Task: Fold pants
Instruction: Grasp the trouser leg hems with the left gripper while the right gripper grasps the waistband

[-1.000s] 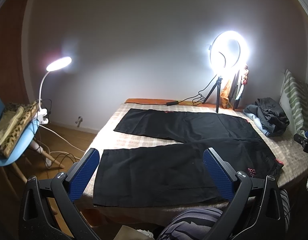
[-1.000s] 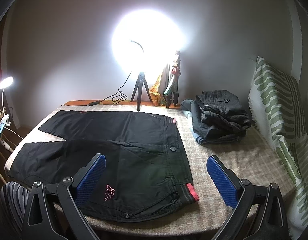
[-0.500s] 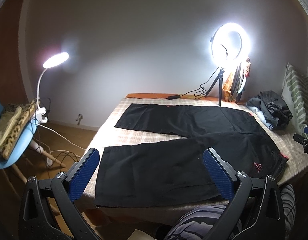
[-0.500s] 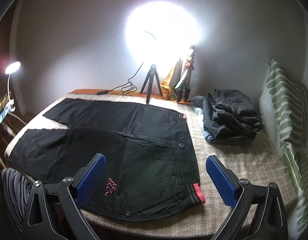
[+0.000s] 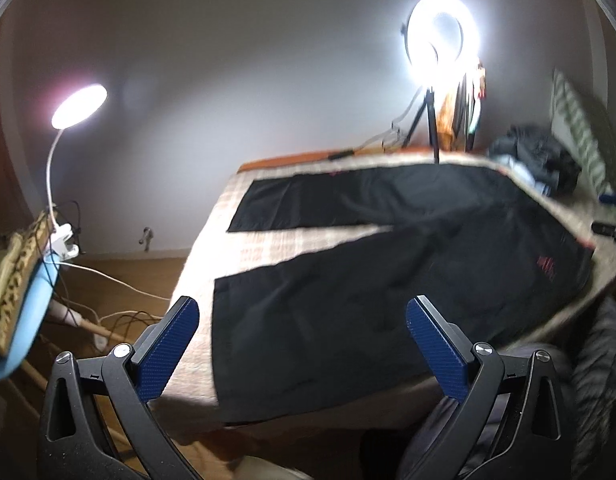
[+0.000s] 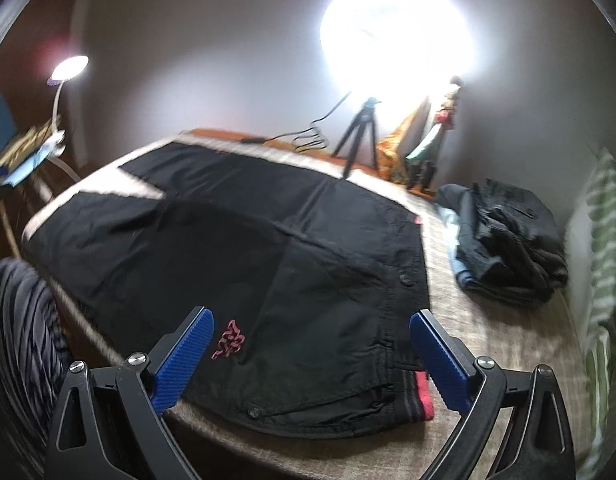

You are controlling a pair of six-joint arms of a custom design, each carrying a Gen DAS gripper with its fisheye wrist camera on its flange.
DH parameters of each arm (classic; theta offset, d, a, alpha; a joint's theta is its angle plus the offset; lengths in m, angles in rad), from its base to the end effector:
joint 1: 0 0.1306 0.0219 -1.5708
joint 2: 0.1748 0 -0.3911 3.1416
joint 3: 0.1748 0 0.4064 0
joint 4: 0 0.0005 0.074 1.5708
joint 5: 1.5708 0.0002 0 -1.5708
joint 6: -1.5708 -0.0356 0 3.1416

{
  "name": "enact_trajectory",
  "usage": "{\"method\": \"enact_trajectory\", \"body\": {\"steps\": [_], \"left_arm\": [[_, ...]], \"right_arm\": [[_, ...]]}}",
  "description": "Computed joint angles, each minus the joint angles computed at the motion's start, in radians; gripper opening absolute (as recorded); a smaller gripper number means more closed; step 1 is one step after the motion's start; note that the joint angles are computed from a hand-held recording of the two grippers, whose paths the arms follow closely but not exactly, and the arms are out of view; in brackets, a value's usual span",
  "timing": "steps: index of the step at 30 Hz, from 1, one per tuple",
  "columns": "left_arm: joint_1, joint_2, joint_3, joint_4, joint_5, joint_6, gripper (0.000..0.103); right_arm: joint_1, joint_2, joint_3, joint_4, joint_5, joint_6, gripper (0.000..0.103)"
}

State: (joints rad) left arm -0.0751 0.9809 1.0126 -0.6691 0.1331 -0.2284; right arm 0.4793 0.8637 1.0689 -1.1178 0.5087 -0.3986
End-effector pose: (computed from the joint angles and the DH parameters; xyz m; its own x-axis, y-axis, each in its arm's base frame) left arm 0.3567 -0.0321 0.4362 -0.5371 0.2655 -0.8007 0.3104 0.9448 0.1050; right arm 0.2615 0.1158 0.4671 -0.7006 0.0179 -0.7133 0.1449 0.9824 -0.1177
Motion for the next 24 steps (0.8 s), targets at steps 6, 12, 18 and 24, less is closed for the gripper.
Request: {"method": "enact_trajectory", "body": {"steps": [6, 12, 18, 24], "left_arm": [[0.045, 0.054, -0.012, -0.062, 0.009, -0.153, 0.083], [0.067, 0.069, -0.063, -0.089, -0.012, -0.331, 0.066], [0.046, 0.067, -0.117, -0.073, -0.050, -0.465, 0.054], [0.061, 0.094, -0.125, -0.044, -0.053, -0.497, 0.047]], "right_arm": [[0.009, 0.061, -0.014, -0.018, -0.127, 0.117, 0.097], [0.033, 0.116, -0.024, -0.017, -0.224, 0.188, 0.087], [0.064, 0.177, -0.014, -0.031, -0.278, 0.232, 0.080], [0.099, 0.203, -0.011, -0.024, -0.250, 0.251, 0.080]]}}
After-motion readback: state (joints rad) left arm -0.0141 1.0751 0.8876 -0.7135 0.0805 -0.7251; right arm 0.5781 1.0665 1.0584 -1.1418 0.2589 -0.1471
